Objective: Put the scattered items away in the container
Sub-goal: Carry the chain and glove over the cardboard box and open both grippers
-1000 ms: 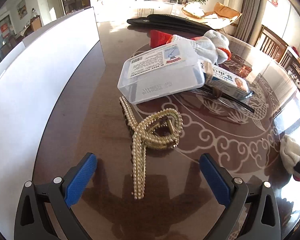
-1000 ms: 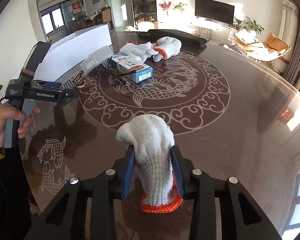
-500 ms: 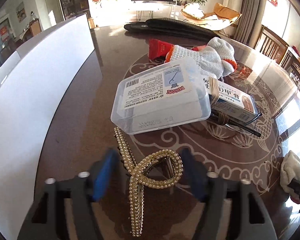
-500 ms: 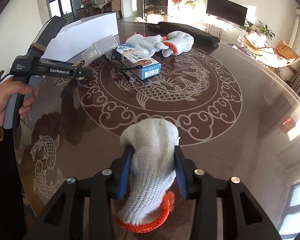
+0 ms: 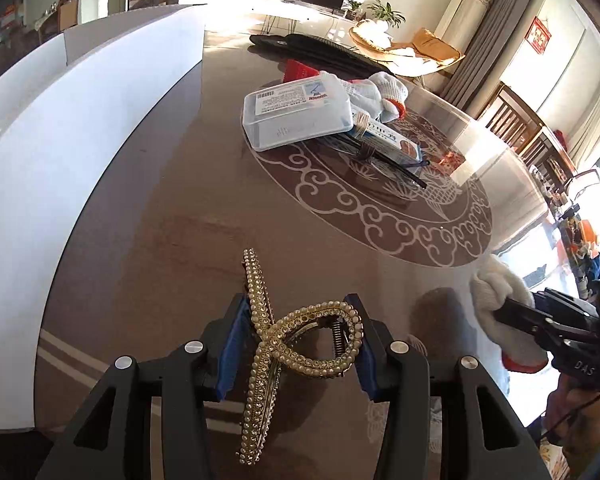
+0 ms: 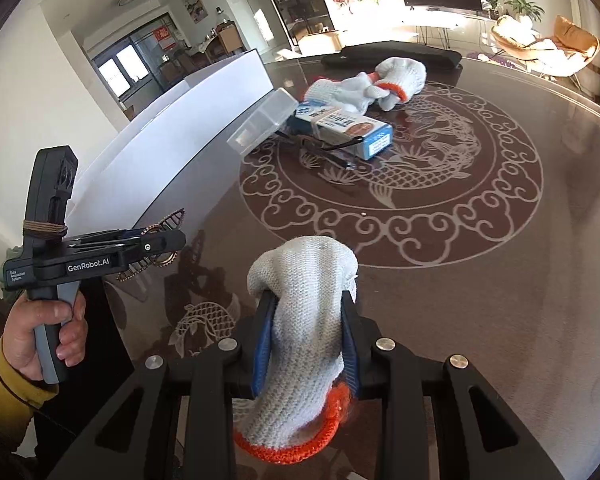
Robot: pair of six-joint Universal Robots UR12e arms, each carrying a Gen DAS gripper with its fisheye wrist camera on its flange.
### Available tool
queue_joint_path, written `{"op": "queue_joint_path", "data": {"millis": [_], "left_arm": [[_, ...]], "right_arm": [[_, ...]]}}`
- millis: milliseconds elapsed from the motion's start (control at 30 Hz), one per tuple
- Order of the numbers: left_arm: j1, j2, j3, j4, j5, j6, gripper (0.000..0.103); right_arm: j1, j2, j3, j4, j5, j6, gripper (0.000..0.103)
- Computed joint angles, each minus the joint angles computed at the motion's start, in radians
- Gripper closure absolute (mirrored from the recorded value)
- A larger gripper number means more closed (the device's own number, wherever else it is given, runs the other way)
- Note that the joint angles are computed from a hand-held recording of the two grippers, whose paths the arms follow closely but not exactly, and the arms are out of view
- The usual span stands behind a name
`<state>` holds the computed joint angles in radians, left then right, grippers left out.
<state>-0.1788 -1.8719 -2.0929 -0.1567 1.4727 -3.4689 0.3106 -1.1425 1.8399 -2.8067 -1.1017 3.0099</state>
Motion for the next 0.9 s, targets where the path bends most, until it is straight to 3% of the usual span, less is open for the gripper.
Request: {"op": "queue_joint_path", "data": {"millis": [100, 200, 333, 467, 567, 733, 833, 867, 900], "left_arm": [[0.037, 0.067, -0.028, 0.021, 0.001, 0.013, 0.055], [0.102, 0.147, -0.054, 0.021, 0.03, 0.032, 0.055], [0.199, 0.204, -0.057, -0.04, 0.139, 0.065, 0.055], [0.306, 0.214, -0.058, -0.116, 0.143, 0.057, 0.055], [0.36, 0.201, -0.056, -0.165, 0.133, 0.06, 0.055], [0.404, 0.167, -0.042, -0.23, 0.107, 0.078, 0.055], [0.402, 0.156, -0.029, -0.279, 0.129, 0.083, 0.054], [0.397, 0.151, -0.023, -0.294, 0.15, 0.076, 0.046], [0.394, 0.149, -0.021, -0.303, 0.173, 0.069, 0.03]], "right_arm": [[0.046, 0.02, -0.066, 0.029, 0.051, -0.013, 0.073], [0.104, 0.057, -0.173, 0.041, 0.095, -0.026, 0.073], [0.183, 0.138, -0.366, 0.063, 0.166, -0.013, 0.072], [0.265, 0.25, -0.586, 0.16, 0.151, -0.032, 0.072], [0.315, 0.336, -0.733, 0.282, 0.102, -0.049, 0.072], [0.359, 0.433, -0.881, 0.442, 0.023, -0.07, 0.071], [0.37, 0.464, -0.929, 0.528, -0.024, -0.065, 0.064], [0.372, 0.472, -0.941, 0.545, -0.04, -0.062, 0.054], [0.371, 0.474, -0.941, 0.547, -0.054, -0.063, 0.05]]}}
